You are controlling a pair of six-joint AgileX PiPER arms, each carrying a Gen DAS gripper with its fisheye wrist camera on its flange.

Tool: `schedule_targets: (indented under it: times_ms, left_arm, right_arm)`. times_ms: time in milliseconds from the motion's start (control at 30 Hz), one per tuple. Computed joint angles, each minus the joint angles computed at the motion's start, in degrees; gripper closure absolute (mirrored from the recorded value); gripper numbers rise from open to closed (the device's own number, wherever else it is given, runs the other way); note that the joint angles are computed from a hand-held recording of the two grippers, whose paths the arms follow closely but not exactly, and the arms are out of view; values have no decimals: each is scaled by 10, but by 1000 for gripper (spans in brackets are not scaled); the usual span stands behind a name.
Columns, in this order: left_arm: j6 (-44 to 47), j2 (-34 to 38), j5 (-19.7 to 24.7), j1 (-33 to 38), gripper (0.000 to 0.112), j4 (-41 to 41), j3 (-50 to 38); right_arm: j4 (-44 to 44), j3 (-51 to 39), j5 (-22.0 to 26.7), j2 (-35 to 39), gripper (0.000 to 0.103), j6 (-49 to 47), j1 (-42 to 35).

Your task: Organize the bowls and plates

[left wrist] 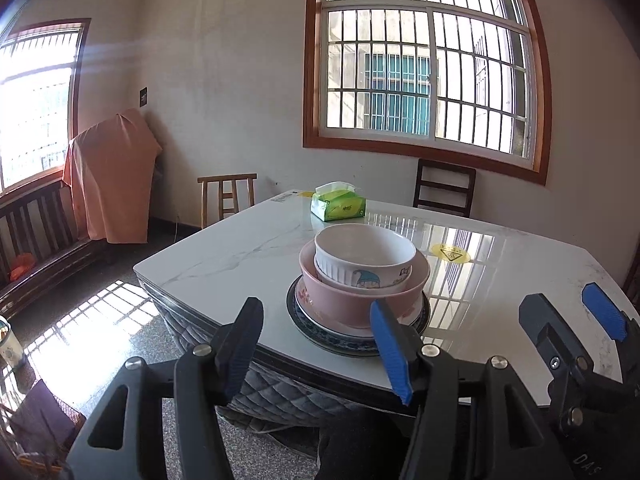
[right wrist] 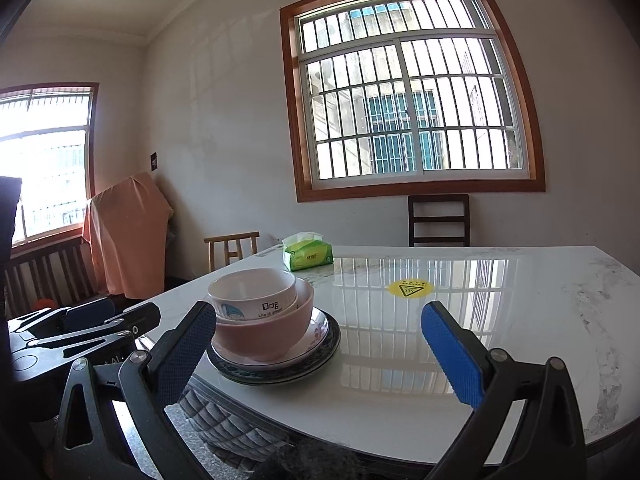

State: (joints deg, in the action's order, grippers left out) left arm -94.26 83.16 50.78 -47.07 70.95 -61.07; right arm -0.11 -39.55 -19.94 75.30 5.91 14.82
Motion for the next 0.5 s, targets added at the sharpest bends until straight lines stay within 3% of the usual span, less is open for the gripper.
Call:
schedule_targets:
  times_ms: [500]
  left_arm:
    - [-2,-7,-12,8,55,-11,12]
  right_arm:
    - [30,0,6,8,2,-40,12]
